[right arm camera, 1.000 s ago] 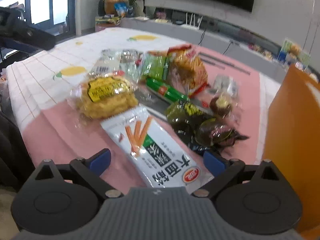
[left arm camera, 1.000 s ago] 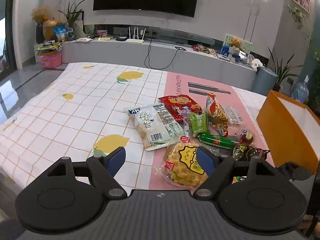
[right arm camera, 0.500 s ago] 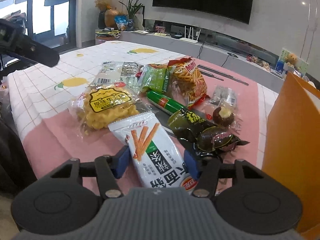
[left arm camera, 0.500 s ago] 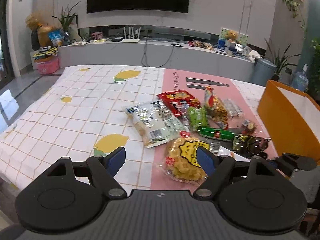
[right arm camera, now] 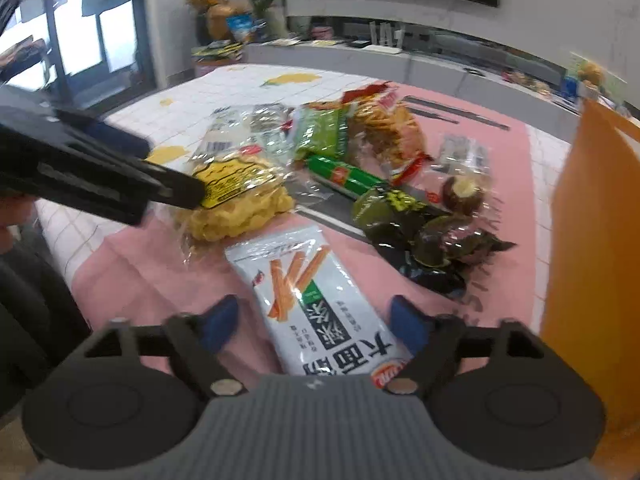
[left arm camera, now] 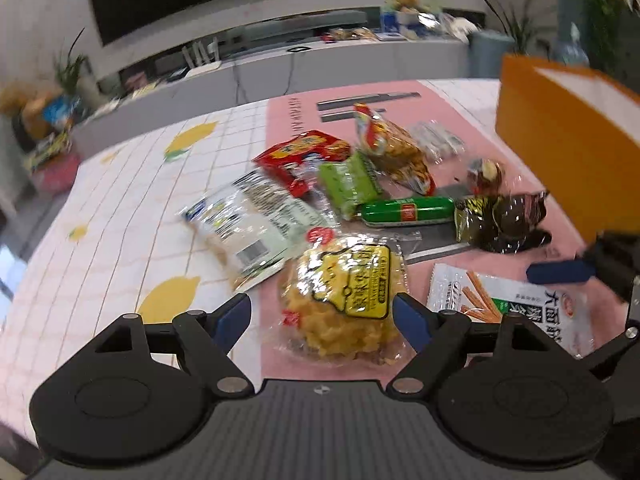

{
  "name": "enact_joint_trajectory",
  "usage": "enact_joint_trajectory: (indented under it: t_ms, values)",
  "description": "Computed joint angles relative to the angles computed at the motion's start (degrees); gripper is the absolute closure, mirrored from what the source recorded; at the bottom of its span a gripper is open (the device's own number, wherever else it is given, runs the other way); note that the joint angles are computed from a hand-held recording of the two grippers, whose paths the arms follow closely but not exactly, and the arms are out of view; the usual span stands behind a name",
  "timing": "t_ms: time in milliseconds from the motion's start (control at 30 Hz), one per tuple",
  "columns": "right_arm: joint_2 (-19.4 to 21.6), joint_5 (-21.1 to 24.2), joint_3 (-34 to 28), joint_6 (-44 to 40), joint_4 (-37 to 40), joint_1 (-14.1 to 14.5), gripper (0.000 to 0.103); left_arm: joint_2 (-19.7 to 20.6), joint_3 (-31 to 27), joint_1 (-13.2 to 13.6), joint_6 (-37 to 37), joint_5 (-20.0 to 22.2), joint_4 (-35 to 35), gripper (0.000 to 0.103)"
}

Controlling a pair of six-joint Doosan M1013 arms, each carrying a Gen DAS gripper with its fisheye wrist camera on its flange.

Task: Organize snacks
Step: 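Reach the left tool to the yellow biscuit bag while the right tool reaches the white breadstick packet, then grasp the biscuit bag with the left tool while the right tool grasps the breadstick packet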

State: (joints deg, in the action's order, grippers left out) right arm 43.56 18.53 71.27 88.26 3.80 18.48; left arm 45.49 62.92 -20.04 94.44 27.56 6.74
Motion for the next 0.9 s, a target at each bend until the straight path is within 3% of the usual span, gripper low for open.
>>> enact_joint_trajectory:
  t_ms: [100,167,233,433,567,700,767,900]
  values:
    - [0.1,-0.3,-0.1,-0.9,0.4,-0.1,0.023,0.9,-1.2,-0.3,0.6,0.3,0.7,0.009]
    - [-0.1,-0.7,0.1,0.6,-1.0,-0.1,0.043,1.5,-2.4,-0.2,1.1,0.9,-0.3,0.008]
    - [-0.2,0.1,-0.2,1.9,-2.1,-0.1,0.047,2.2,-3.7,0.0,2.4,1.7,-2.5,0.007]
    - [-0.2,1.1,-0.6,5.1,-5.2,0.2,0.050,4.6,-7.3,0.5,4.6,4.8,-7.2,0.000]
    - [-0.3,1.3,-0.5,2.4,0.2,-0.3,0.051,6.2,-9.3,0.5,3.2,7.3,-6.3,0.000]
    - [-0.5,1.1,-0.3,5.5,-2.8,-0.1,0.052,6.3,-8.9,1.4,3.7,6.3,-12.2,0.000]
    - [-0.7,0.4,-0.1,6.3,-3.3,0.0,0.052,5.6,-7.9,1.5,4.1,5.1,-12.7,0.013]
    - [-1.8,-2.5,1.6,9.3,-2.8,-0.1,0.053,4.6,-6.7,1.5,1.3,5.2,-10.5,0.017]
